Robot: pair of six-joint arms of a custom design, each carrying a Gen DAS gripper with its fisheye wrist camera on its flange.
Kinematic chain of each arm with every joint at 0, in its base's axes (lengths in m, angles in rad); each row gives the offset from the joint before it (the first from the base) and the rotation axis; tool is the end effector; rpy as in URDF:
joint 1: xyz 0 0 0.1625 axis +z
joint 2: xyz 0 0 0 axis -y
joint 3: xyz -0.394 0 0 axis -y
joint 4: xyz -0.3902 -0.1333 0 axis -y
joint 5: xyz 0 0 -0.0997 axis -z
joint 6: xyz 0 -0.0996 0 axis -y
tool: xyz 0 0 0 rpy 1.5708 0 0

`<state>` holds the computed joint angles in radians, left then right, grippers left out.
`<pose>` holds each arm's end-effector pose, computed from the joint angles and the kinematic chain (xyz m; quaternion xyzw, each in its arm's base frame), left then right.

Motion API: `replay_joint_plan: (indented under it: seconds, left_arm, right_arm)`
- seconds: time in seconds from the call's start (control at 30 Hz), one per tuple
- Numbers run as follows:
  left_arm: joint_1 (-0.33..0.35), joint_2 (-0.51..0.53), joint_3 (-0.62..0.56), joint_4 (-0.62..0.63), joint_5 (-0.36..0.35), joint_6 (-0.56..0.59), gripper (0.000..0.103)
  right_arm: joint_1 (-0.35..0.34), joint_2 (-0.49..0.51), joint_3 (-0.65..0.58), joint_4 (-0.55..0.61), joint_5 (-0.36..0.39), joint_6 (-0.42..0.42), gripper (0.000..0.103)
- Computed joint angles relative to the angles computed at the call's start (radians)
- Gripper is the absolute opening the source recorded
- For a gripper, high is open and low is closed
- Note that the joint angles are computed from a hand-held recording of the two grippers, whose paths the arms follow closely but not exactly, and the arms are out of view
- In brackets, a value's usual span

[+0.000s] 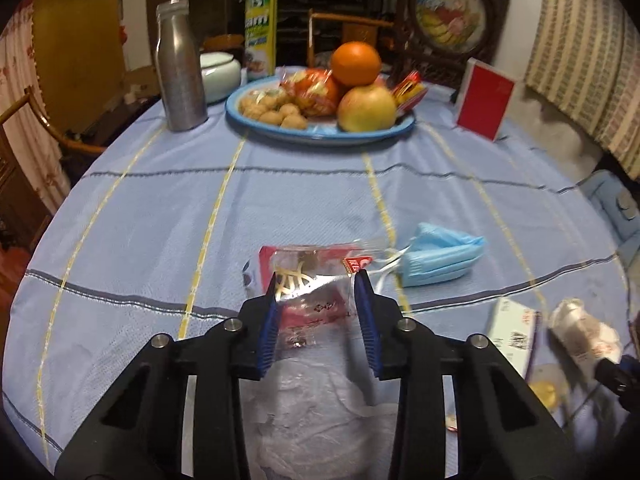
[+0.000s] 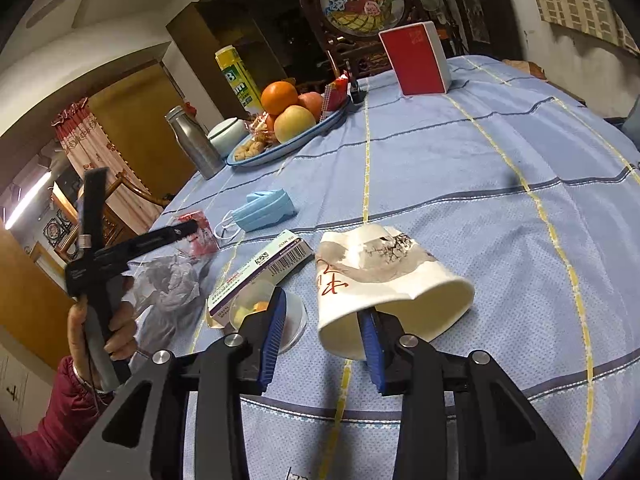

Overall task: Collect trash
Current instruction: 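Grasp the clear snack bag with the left tool while the right tool holds the cup, then carry the cup and snack bag to the red wastebasket and release both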

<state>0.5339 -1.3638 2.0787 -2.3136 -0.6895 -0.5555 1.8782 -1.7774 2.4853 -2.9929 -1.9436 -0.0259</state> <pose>-0.3037 -0.4237 0.2317 0.2098 0.8797 -0.3136 0.2893 0.1989 -0.3059 0.2896 0.0888 -0.9187 0.3645 0.1237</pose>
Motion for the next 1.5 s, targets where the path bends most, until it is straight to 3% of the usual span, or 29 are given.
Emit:
replay_joint_plan:
  seconds: [0.03,0.07,0.1,0.23,0.37,0.5,0.57,0.63,0.7,0.87,0.97,1.0,1.17,1.2,1.33,1.4,1.5]
  left_arm:
    - [-0.005,-0.006,0.006,-0.018,-0.004,0.011,0.036]
    - [-0.011,-0.015,0.013,-0.042,-0.011,0.027,0.036]
    - [-0.016,-0.020,0.020,-0.059,-0.015,0.038,0.036]
    - [-0.042,-0.043,0.043,-0.117,-0.019,0.082,0.035]
    - [-0.077,-0.066,0.073,-0.142,0.006,0.094,0.036]
    - [-0.087,-0.078,0.079,-0.115,-0.047,0.083,0.036]
    - [-0.089,-0.062,0.066,-0.049,-0.019,0.033,0.043]
    - [-0.080,-0.047,0.049,-0.016,0.007,0.001,0.070]
    - [-0.058,-0.019,0.013,0.043,0.063,-0.069,0.082]
    - [0.009,0.062,-0.069,0.119,0.075,-0.115,0.084]
    - [0.045,0.091,-0.100,0.205,0.047,-0.140,0.083]
    - [0.057,0.089,-0.093,0.188,0.037,-0.131,0.081]
    - [0.072,0.047,-0.061,0.074,-0.020,-0.066,0.030]
    - [0.059,0.023,-0.036,0.011,-0.037,-0.016,0.024]
    - [-0.009,-0.043,0.031,-0.104,-0.053,0.029,0.024]
    - [-0.040,-0.082,0.059,-0.130,-0.099,0.021,0.024]
    - [-0.105,-0.113,0.090,-0.114,-0.100,-0.003,0.024]
  right_arm:
    - [-0.002,0.003,-0.003,0.010,0.002,0.004,0.036]
    - [-0.004,0.003,-0.005,0.018,0.006,0.005,0.028]
    - [-0.008,0.002,-0.007,0.030,0.015,0.006,0.008]
    - [-0.005,-0.008,0.012,-0.022,0.013,0.012,0.007]
    - [0.058,-0.018,0.031,-0.055,-0.078,0.020,0.006]
    - [0.147,-0.071,0.040,-0.013,-0.162,0.017,0.006]
    - [0.175,-0.106,0.049,0.004,-0.191,0.017,0.006]
    - [0.189,-0.151,0.061,0.039,-0.204,0.025,0.006]
    - [0.194,-0.187,0.070,0.069,-0.208,0.033,0.006]
    - [0.187,-0.242,0.086,0.089,-0.203,0.043,0.006]
    - [0.174,-0.253,0.092,0.090,-0.191,0.043,0.006]
    - [0.169,-0.254,0.095,0.085,-0.184,0.042,0.006]
    - [0.153,-0.271,0.109,0.075,-0.154,0.054,0.006]
    - [0.162,-0.277,0.110,0.078,-0.162,0.057,0.006]
    - [0.204,-0.313,0.105,0.110,-0.211,0.071,0.006]
    - [0.231,-0.337,0.103,0.130,-0.243,0.080,0.006]
    - [0.262,-0.392,0.110,0.156,-0.274,0.094,0.006]
